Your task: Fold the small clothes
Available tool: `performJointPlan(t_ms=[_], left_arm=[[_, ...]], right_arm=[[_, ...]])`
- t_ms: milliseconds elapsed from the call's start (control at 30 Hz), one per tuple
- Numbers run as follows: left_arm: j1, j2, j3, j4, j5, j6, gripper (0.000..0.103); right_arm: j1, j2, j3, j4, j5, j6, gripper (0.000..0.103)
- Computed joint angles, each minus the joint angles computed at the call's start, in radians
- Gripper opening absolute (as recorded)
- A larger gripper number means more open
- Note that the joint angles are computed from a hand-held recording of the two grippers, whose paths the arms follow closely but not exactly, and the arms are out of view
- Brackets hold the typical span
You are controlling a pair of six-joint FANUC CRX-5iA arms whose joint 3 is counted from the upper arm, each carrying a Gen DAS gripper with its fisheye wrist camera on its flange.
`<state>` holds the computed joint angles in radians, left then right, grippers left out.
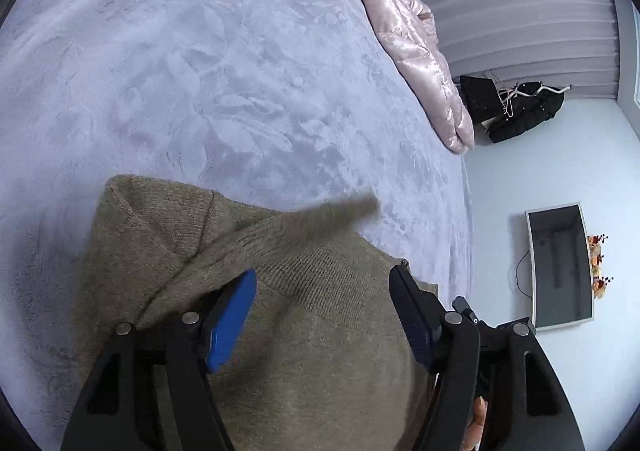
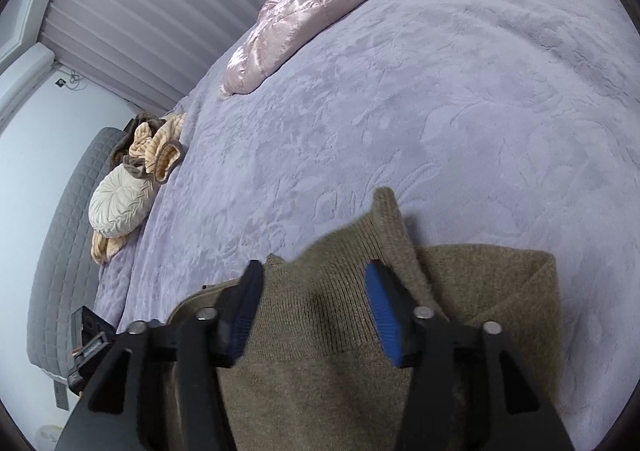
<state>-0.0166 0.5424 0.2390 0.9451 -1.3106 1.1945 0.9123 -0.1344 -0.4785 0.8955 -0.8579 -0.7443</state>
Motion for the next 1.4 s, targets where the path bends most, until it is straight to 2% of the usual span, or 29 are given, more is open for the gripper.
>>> performJointPlan(t_ms=[67, 167, 233, 300, 333, 400, 467, 533, 600, 700, 733, 800, 867, 967, 1067, 1167, 1233, 1300, 1400], left_arm=[[0.007, -0.019, -0.001, -0.026, 0.008, -0.018, 0.070], [0.015, -0.065, -0.043, -0.006, 0.037, -0.104, 0.070], [0.006, -0.077, -0.035, -0.022, 0.044, -0.142, 0.070], [-0.025, -0.070, 0.006, -0.071, 0.034, -0.156, 0.070], [-0.044, -0.069, 0.027, -0.108, 0.039, -0.167, 0.070], [-0.092, -0.098, 0.041, -0.235, 0.138, -0.198, 0.070], [-0.139, -0.116, 0.071, -0.442, 0.259, -0.131, 0.070], [-0.150, -0.090, 0.111, -0.534, 0.274, -0.087, 0.070], [-0.134, -0.075, 0.092, -0.494, 0.285, -0.116, 0.070], [-0.120, -0.101, 0.014, -0.435, 0.359, -0.196, 0.070], [-0.119, -0.103, 0.011, -0.441, 0.369, -0.192, 0.070], [-0.124, -0.093, 0.060, -0.544, 0.348, -0.084, 0.070], [-0.103, -0.086, 0.076, -0.514, 0.298, -0.065, 0.070], [-0.072, -0.167, -0.014, -0.467, 0.331, -0.106, 0.070], [-0.059, -0.248, -0.096, -0.466, 0.343, -0.121, 0.070], [-0.072, -0.314, -0.175, -0.452, 0.331, -0.161, 0.070], [-0.100, -0.375, -0.240, -0.465, 0.372, -0.201, 0.070], [-0.134, -0.421, -0.289, -0.509, 0.428, -0.242, 0.070], [-0.154, -0.410, -0.278, -0.616, 0.424, -0.197, 0.070]], right_arm=[[0.006, 0.000, 0.000, -0.006, -0.006, 0.012, 0.070], [0.026, -0.003, 0.002, 0.003, -0.034, 0.018, 0.070], [0.039, 0.012, 0.030, -0.007, -0.068, 0.069, 0.070], [0.034, 0.031, 0.060, -0.028, -0.059, 0.134, 0.070], [0.025, 0.042, 0.077, -0.049, -0.032, 0.179, 0.070], [0.016, 0.058, 0.095, -0.069, -0.002, 0.234, 0.070], [0.020, 0.082, 0.130, -0.100, -0.054, 0.299, 0.070], [0.020, 0.083, 0.132, -0.126, -0.122, 0.317, 0.070], [0.011, 0.047, 0.082, -0.131, -0.121, 0.273, 0.070], [-0.017, -0.026, -0.026, -0.100, 0.005, 0.195, 0.070], [-0.022, -0.037, -0.045, -0.091, 0.026, 0.183, 0.070], [-0.022, -0.038, -0.046, -0.091, 0.024, 0.177, 0.070], [0.004, -0.023, -0.002, -0.120, -0.053, 0.204, 0.070], [0.083, 0.003, 0.066, -0.101, -0.195, 0.240, 0.070], [0.153, 0.018, 0.094, -0.054, -0.242, 0.244, 0.076], [0.191, 0.083, 0.170, -0.082, -0.280, 0.318, 0.077], [0.201, 0.142, 0.234, -0.119, -0.295, 0.406, 0.077], [0.212, 0.214, 0.315, -0.168, -0.350, 0.507, 0.077], [0.221, 0.272, 0.375, -0.224, -0.435, 0.594, 0.077]])
